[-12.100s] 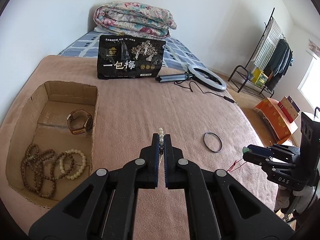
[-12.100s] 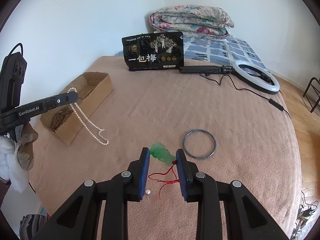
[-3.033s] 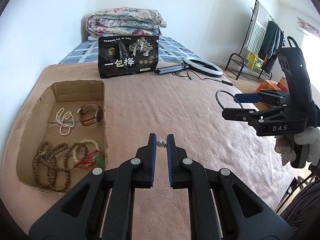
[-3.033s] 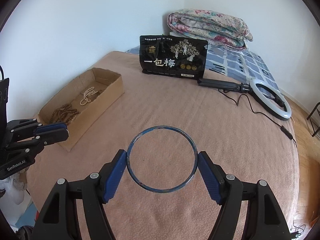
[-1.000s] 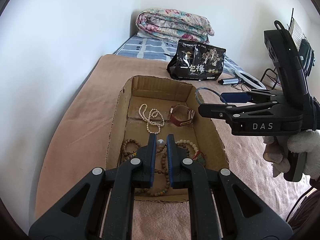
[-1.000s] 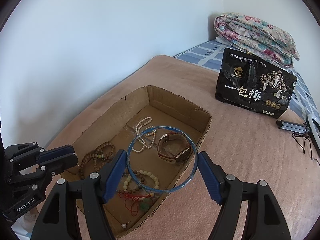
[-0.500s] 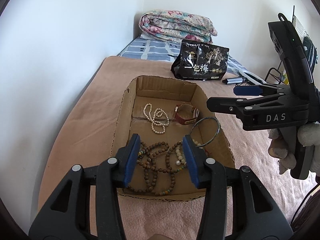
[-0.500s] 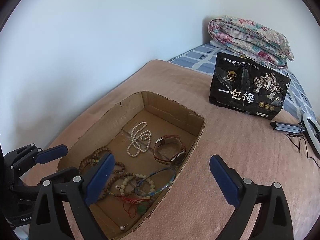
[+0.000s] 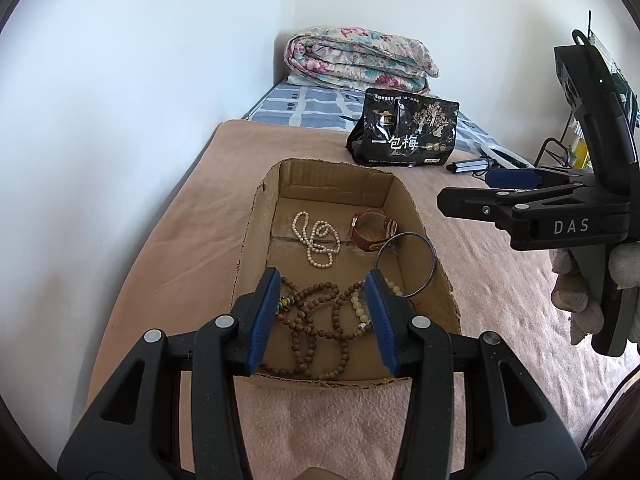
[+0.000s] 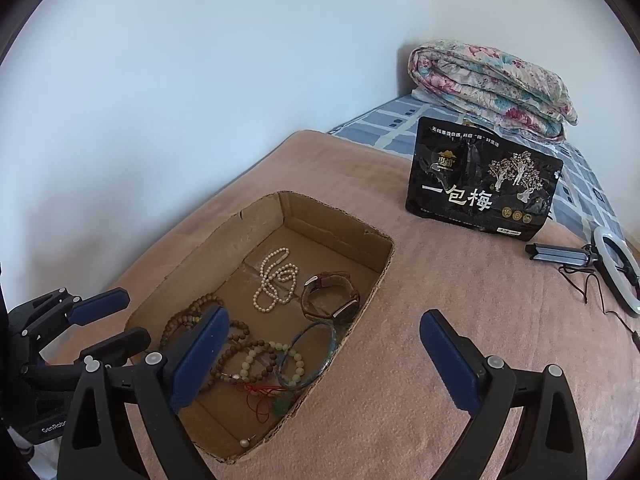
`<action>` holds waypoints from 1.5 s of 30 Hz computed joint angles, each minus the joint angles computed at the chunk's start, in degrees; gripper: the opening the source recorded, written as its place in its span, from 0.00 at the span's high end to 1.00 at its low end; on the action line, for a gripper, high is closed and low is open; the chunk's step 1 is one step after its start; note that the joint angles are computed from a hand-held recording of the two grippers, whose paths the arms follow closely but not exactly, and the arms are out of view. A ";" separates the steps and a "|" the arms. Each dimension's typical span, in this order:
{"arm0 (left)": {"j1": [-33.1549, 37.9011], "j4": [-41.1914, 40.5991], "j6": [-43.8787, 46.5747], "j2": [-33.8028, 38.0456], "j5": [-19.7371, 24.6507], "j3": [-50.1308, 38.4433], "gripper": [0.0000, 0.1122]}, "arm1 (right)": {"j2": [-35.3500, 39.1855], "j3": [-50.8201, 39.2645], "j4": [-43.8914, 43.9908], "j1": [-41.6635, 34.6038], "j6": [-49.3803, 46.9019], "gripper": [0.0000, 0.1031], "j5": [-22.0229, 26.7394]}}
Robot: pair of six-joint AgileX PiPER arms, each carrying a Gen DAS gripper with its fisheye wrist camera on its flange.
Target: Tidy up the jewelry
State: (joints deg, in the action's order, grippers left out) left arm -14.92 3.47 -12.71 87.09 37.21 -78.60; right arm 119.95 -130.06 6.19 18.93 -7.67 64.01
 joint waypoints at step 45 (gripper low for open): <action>-39.59 45.29 -44.88 -13.86 32.25 -4.87 0.09 | -31.13 31.66 -2.65 -3.28 -0.02 0.00 -11.90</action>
